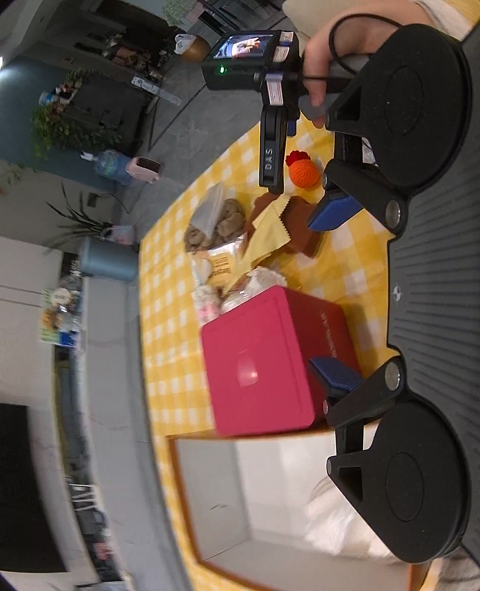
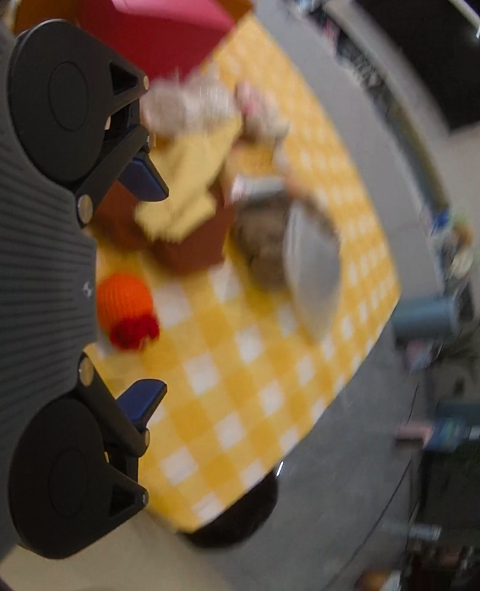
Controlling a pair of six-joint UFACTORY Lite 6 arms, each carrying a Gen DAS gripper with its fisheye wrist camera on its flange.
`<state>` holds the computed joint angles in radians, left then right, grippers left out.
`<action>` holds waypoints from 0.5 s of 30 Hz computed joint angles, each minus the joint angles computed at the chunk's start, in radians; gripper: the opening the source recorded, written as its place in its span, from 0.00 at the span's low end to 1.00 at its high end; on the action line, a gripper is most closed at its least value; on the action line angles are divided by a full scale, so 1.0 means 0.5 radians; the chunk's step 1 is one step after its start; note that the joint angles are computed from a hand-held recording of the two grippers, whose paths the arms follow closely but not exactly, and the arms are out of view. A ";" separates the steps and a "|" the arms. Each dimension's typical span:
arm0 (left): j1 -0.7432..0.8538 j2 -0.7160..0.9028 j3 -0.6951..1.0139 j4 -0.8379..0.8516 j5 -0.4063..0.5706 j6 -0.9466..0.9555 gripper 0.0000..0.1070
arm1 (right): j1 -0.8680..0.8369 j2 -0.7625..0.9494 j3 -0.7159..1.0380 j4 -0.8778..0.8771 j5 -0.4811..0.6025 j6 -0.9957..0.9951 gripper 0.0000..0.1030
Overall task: Organize soft objects
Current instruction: 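Move the right tool back over the soft items on the table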
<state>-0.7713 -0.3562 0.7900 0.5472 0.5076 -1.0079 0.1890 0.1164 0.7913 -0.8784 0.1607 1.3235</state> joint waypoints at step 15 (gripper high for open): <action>-0.171 0.351 0.298 0.202 0.218 -0.162 0.85 | 0.115 0.378 0.318 0.180 0.337 -0.186 0.59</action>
<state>-0.8570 -0.1808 0.9392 0.6481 0.6168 -1.0890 0.2463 0.3054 0.9502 -0.7882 0.3293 1.2306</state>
